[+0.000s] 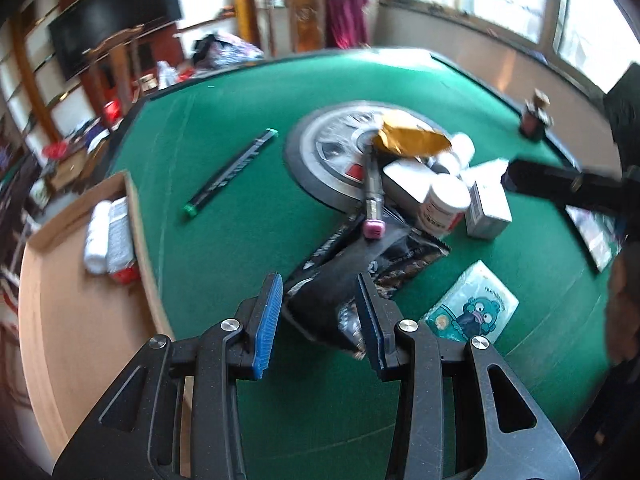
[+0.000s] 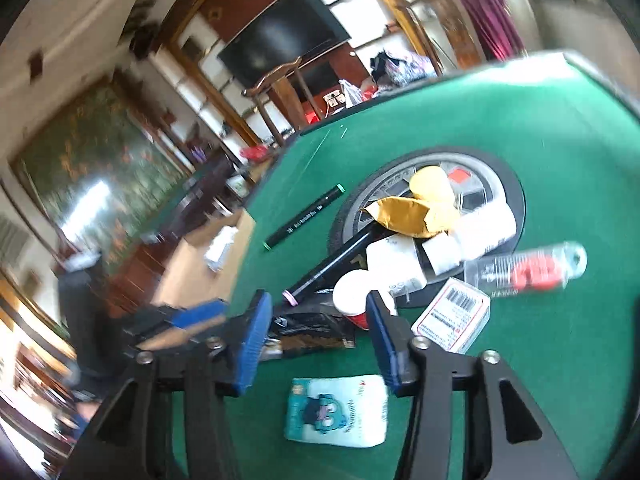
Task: Organize objects
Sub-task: 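Grasp the black pouch from the pile with the left tool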
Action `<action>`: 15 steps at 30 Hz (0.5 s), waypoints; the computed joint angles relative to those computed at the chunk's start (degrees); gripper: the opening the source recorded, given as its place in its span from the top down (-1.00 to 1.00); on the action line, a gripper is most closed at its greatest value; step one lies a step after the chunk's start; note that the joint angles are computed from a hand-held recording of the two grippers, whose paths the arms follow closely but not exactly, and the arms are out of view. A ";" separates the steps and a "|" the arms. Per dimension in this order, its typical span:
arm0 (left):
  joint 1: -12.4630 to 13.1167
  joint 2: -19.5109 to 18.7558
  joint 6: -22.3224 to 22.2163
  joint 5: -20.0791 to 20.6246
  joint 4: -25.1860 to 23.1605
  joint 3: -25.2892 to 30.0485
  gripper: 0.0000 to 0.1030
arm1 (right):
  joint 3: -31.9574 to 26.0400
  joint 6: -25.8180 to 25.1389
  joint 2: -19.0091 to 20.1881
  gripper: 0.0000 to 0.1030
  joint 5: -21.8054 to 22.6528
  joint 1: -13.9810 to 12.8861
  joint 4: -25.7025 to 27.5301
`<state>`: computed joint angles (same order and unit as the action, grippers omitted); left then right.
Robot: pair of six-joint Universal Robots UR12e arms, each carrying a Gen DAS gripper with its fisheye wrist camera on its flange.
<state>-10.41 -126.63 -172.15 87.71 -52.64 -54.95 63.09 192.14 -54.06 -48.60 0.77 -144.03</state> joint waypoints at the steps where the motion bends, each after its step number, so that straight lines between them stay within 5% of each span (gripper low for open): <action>1: -0.23 -0.76 1.86 0.55 -1.74 1.34 0.27 | -0.05 0.60 0.06 -0.04 0.70 -0.19 0.01; 5: -0.96 -3.52 7.55 3.76 -7.16 5.85 0.27 | 0.30 1.89 -0.11 -0.05 1.64 -0.49 -1.06; 15: -1.53 -8.38 10.25 3.59 -12.40 13.70 -0.05 | 0.36 0.23 -0.40 -0.08 2.37 -0.55 2.32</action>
